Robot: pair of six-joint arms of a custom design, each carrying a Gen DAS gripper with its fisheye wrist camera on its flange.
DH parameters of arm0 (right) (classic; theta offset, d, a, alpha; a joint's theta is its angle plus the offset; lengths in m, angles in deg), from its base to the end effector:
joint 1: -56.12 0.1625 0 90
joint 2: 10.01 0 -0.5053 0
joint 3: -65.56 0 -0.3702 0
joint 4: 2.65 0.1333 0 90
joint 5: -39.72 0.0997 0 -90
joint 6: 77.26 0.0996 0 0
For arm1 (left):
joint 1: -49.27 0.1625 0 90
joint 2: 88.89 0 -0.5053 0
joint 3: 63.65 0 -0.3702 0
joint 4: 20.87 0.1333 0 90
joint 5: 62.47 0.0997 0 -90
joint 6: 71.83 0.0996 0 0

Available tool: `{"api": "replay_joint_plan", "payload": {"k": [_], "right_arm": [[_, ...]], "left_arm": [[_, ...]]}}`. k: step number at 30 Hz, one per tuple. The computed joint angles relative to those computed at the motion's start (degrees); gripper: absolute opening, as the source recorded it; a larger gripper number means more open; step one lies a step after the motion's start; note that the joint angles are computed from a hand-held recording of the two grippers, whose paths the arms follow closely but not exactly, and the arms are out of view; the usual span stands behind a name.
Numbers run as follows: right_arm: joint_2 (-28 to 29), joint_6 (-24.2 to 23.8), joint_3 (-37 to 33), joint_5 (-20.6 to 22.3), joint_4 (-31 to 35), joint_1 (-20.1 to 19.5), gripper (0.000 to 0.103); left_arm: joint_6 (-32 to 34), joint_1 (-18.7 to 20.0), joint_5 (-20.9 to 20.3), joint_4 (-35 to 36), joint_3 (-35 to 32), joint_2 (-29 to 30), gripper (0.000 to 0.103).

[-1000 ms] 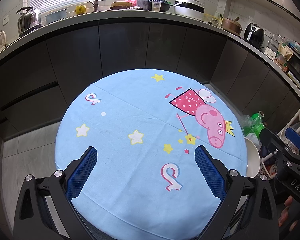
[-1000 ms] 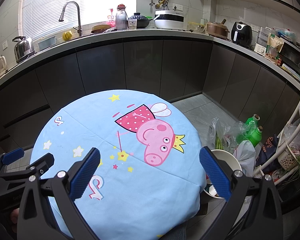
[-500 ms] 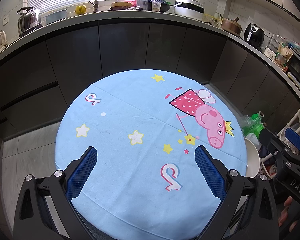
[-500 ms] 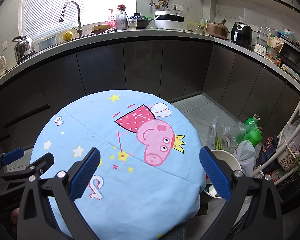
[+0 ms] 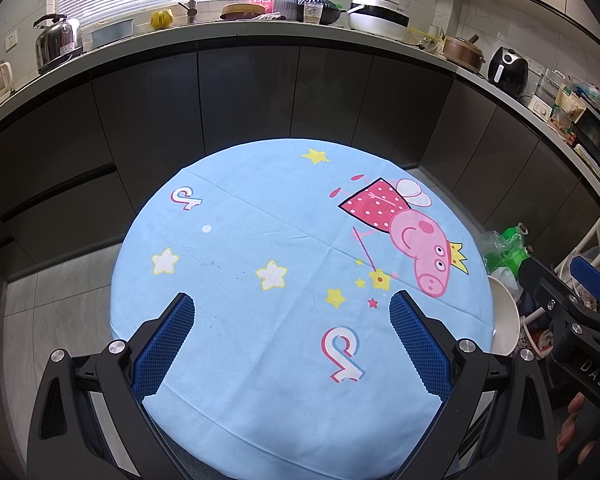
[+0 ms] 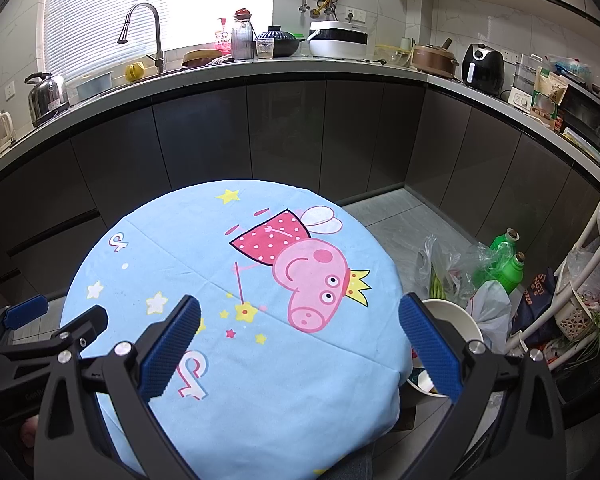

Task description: Collect trash

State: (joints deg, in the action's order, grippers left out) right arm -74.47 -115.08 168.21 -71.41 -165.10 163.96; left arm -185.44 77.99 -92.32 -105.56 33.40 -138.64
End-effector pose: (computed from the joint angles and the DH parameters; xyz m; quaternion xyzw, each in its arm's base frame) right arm 0.2899 -0.5827 0.3689 0.3908 -0.8560 0.2548 0.2228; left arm -0.4195 -0.4804 0.1668 -0.1428 0.7942 -0.4317 0.4031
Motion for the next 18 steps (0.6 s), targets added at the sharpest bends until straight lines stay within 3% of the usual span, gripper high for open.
{"api": "replay_joint_plan", "payload": {"k": [18], "right_arm": [[0.0, 0.0, 0.0, 0.0, 0.0, 0.0, 0.100]], "left_arm": [[0.2, 0.0, 0.0, 0.1, -0.3, 0.1, 0.094]]}}
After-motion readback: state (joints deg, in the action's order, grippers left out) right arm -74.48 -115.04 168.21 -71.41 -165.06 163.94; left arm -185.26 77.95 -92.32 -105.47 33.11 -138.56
